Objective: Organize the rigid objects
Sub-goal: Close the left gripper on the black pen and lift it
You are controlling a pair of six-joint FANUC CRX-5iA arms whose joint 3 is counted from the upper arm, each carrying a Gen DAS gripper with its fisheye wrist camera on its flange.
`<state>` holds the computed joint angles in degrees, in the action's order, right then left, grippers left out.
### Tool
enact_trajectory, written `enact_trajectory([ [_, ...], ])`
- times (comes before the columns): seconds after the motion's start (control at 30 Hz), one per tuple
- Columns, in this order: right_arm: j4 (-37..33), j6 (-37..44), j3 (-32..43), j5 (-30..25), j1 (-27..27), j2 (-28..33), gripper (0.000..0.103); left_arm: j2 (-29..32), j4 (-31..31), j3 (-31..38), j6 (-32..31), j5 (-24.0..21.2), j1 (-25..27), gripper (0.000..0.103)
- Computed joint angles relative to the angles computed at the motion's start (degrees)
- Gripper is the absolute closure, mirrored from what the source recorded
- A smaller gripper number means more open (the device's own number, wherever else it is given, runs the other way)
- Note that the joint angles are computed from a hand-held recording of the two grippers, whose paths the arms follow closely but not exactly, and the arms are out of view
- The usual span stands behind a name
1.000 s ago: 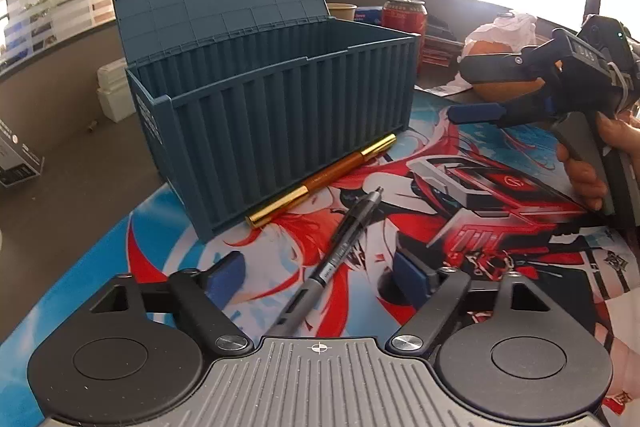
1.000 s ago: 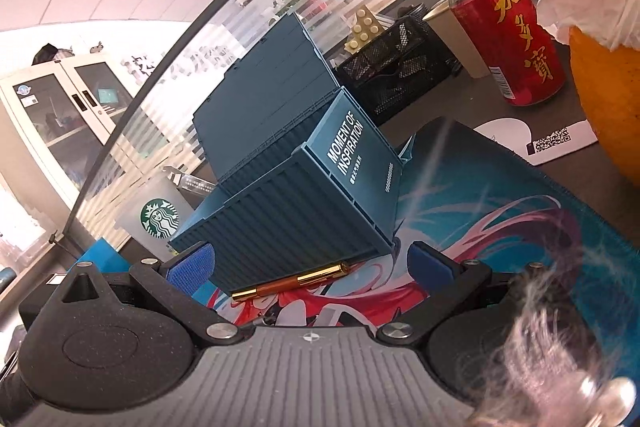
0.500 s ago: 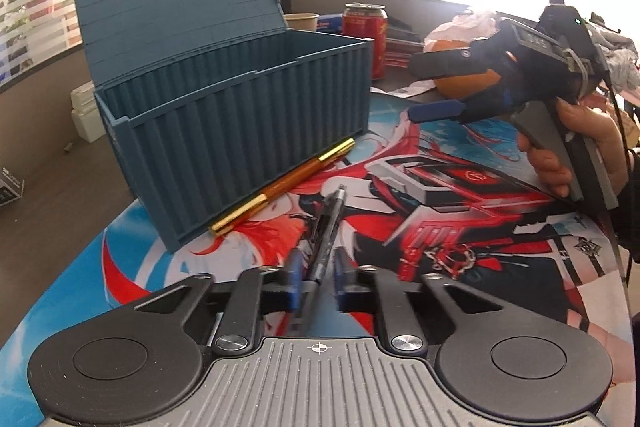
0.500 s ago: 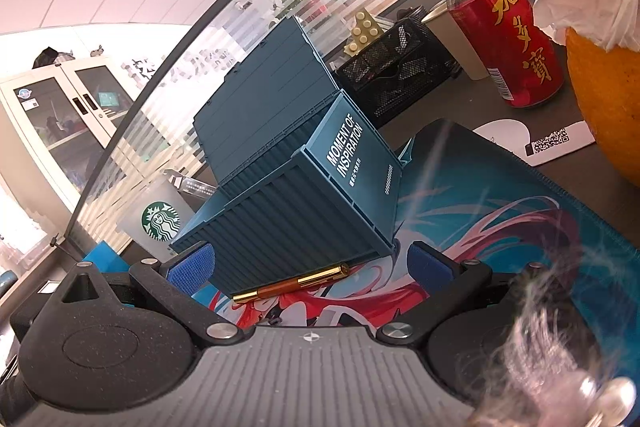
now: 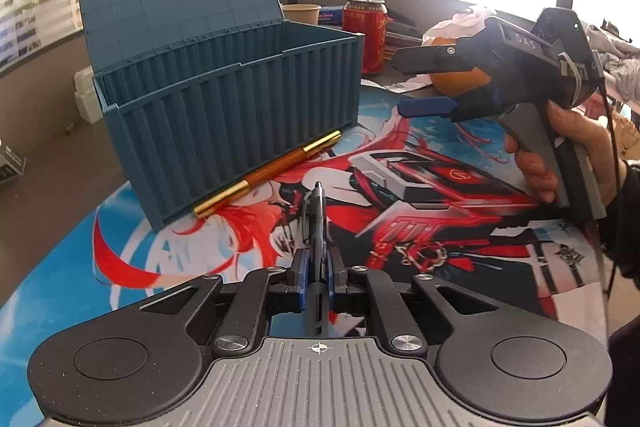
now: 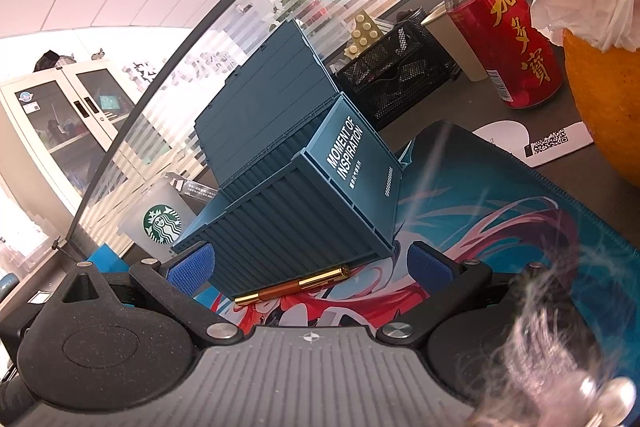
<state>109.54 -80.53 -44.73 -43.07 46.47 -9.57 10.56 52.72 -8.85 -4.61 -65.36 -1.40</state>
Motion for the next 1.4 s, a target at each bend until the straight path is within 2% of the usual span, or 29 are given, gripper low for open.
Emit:
enact_trajectory([
  [0.6, 0.4, -0.4, -0.1, -0.4, 0.1, -0.2, 0.0, -2.6, 1.4, 2.3, -0.3, -2.6, 0.2, 0.096],
  [1.0, 2.6, -2.1, -0.4, -0.6, -0.6, -0.2, 0.0, -1.3, 3.7, 9.2, -2.0, -1.6, -1.1, 0.095],
  [1.13, 3.3, -2.5, -0.3, -0.3, -0.9, -0.1, 0.0, 0.7, 3.6, 13.0, -0.5, -1.9, -1.9, 0.095],
  [1.4, 4.0, -3.0, -0.2, -0.2, -1.2, 0.1, 0.0, 3.7, 3.3, 19.1, -1.5, -2.9, -3.4, 0.095],
])
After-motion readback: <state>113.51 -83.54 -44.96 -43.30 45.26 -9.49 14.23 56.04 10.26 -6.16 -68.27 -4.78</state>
